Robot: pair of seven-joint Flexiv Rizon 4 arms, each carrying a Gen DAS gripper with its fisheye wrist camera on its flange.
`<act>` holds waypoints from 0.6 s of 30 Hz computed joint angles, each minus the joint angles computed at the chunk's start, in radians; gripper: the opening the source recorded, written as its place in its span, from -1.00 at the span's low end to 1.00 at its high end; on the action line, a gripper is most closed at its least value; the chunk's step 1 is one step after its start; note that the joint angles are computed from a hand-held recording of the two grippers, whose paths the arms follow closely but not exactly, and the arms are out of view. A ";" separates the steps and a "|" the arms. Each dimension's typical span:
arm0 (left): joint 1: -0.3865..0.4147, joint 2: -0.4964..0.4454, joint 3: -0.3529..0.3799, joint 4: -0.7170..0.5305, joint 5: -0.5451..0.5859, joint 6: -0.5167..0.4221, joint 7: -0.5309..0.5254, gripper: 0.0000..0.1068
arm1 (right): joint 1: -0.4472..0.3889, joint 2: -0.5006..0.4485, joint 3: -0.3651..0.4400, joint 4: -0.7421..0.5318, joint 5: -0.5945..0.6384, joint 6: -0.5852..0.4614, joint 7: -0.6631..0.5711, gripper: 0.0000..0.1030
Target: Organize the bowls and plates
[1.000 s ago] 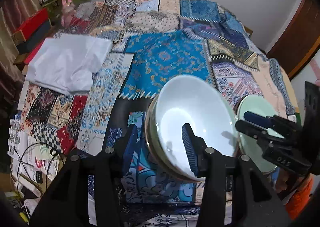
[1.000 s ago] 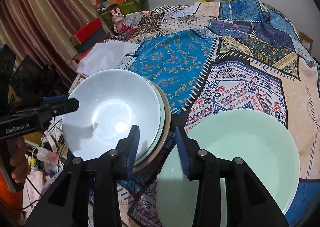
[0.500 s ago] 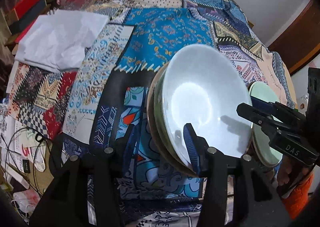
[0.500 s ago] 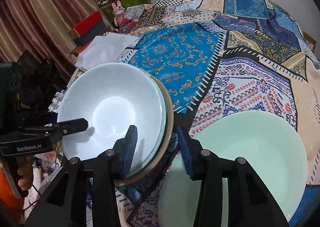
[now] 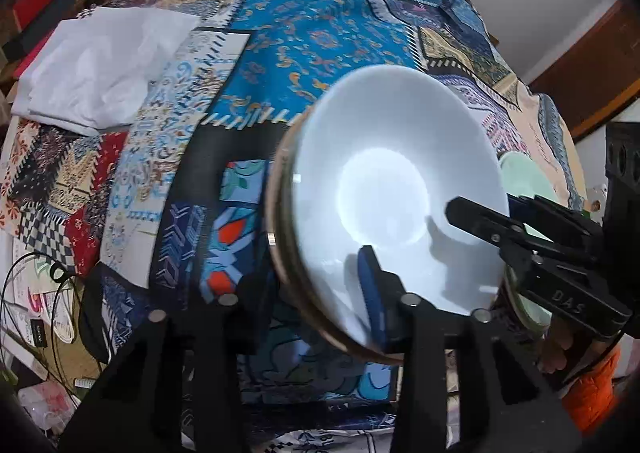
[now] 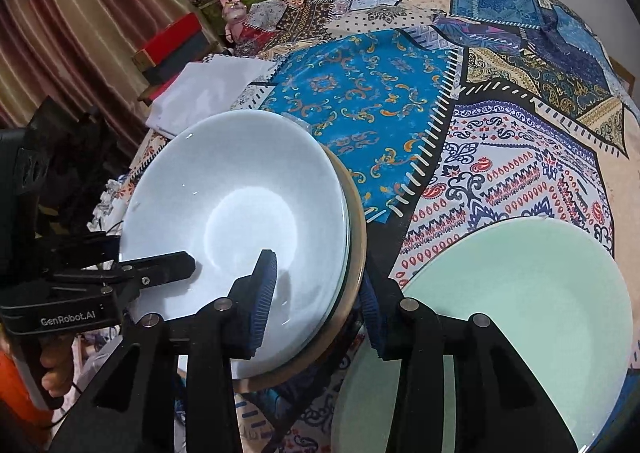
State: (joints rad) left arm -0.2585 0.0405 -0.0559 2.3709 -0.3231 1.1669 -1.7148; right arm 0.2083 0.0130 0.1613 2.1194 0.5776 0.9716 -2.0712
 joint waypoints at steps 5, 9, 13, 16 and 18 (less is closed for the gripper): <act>0.012 -0.003 -0.005 -0.027 0.107 -0.022 -0.086 -0.32 | -0.003 -0.003 -0.004 -0.004 0.011 0.002 0.003 -0.38; 0.017 -0.002 -0.006 -0.044 0.139 -0.043 -0.129 -0.32 | -0.002 -0.005 0.001 -0.001 0.000 0.018 0.023 -0.40; 0.020 0.001 -0.008 -0.063 0.184 -0.070 -0.173 -0.32 | -0.002 -0.003 0.000 -0.005 -0.001 0.012 0.034 -0.40; 0.017 0.003 -0.007 -0.066 0.172 -0.081 -0.175 -0.32 | -0.003 0.003 -0.002 -0.006 0.004 0.011 0.036 -0.40; 0.016 0.006 -0.007 -0.068 0.179 -0.081 -0.184 -0.31 | -0.005 0.008 -0.004 -0.007 0.009 0.007 0.033 -0.40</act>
State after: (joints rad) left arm -0.2420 0.0465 -0.0632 2.3032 -0.1441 1.0855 -1.8984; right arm 0.2036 0.0213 0.1571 2.1125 0.5867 0.9781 -2.0384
